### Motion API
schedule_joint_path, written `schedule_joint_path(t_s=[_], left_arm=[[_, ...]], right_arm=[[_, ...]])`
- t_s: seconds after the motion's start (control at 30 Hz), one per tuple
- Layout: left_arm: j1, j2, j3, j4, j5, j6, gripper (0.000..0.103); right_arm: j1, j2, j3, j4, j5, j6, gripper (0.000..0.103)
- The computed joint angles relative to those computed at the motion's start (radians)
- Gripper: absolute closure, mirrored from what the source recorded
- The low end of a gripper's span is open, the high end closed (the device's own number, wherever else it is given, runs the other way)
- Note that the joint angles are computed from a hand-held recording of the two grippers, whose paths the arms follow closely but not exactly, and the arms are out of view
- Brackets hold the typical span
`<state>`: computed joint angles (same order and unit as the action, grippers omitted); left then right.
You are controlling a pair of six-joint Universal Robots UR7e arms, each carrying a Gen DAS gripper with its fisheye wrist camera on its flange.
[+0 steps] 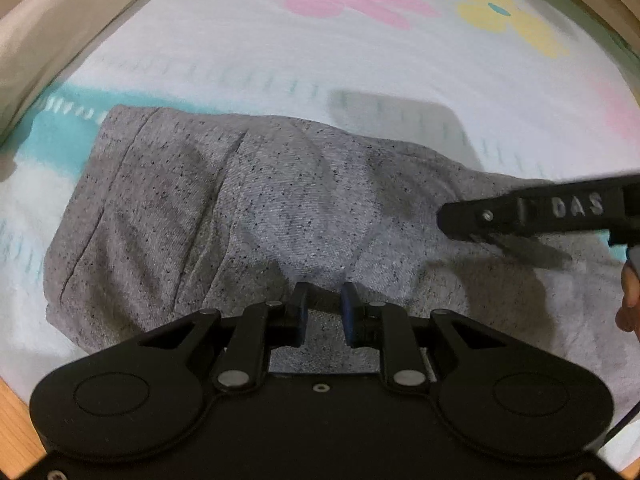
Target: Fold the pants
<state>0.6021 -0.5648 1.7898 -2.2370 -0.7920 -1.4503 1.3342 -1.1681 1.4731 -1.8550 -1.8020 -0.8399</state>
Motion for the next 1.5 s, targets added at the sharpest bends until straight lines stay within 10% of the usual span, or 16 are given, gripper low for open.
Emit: schedule_joint_path(t_s=[0.17,0.37,0.53,0.57,0.73,0.93,1.03,1.23,1.5], left_arm=[[-0.020,0.018,0.001,0.019,0.021,0.002,0.074],[-0.023,0.015,-0.001,0.026,0.017,-0.021,0.074],[-0.024,0.017,-0.005,0.029,0.022,-0.015,0.074],[-0.023,0.017,-0.003,0.024,0.021,-0.014,0.074],[-0.019,0.006,0.011,0.004,0.017,-0.015,0.074],[-0.022,0.012,0.008,0.013,0.023,-0.005,0.074],[-0.026,0.009,0.003,0.021,0.019,-0.007,0.074],[-0.034,0.011,-0.017,0.066,0.020,0.008,0.074],[-0.073,0.031,-0.093,0.152,0.148,0.009,0.075]], right_arm=[[0.005,-0.007,0.051,-0.091,0.000,0.063,0.066],[0.022,-0.074,0.192,-0.221,-0.029,-0.102,0.066],[0.000,-0.060,0.177,-0.256,0.036,0.065,0.073],[0.002,-0.072,0.200,-0.301,0.033,0.043,0.094],[0.002,-0.148,0.310,-0.560,0.216,-0.183,0.096],[0.000,-0.081,0.329,-0.673,0.139,-0.236,0.096],[0.010,-0.018,0.275,-0.617,0.048,-0.185,0.090],[-0.006,-0.033,0.157,-0.520,0.204,-0.018,0.071],[-0.059,-0.071,0.011,-0.371,0.148,-0.035,0.067]])
